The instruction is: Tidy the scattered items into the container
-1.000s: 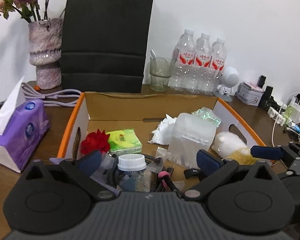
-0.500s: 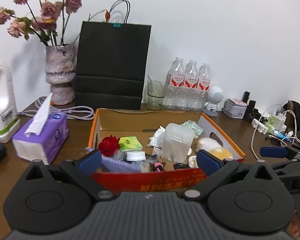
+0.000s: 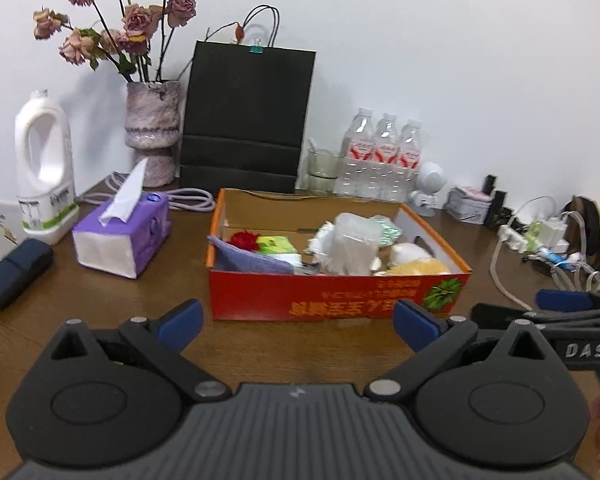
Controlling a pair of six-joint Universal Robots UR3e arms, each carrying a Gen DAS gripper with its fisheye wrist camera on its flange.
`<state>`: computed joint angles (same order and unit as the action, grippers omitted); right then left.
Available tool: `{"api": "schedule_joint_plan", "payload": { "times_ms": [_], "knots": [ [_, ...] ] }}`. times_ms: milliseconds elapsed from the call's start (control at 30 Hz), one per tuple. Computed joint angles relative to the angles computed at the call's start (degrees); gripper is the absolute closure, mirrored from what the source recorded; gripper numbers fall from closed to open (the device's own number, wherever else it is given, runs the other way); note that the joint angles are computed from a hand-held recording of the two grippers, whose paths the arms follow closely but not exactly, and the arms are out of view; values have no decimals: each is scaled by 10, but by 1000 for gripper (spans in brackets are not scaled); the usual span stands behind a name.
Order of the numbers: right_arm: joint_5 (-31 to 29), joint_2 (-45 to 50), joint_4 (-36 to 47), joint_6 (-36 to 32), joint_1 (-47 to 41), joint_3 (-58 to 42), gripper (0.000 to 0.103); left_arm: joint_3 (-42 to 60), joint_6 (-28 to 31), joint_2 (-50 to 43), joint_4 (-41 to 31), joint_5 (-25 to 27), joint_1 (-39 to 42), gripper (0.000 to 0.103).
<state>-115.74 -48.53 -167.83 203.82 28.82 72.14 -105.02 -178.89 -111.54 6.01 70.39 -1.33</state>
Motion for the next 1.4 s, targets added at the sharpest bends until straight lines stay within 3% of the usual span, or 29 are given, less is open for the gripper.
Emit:
{"api": "schedule_joint_plan", "payload": {
  "times_ms": [200, 367, 1400],
  "knots": [
    [-41, 20, -21, 9, 29, 6, 0, -70, -3, 5, 78, -22, 7, 0],
    [-46, 36, -73, 28, 31, 40, 0, -92, 0, -29, 150, 2, -7, 0],
    [-56, 59, -76, 24, 35, 27, 0, -97, 10, -53, 179, 7, -11, 0]
  ]
}}
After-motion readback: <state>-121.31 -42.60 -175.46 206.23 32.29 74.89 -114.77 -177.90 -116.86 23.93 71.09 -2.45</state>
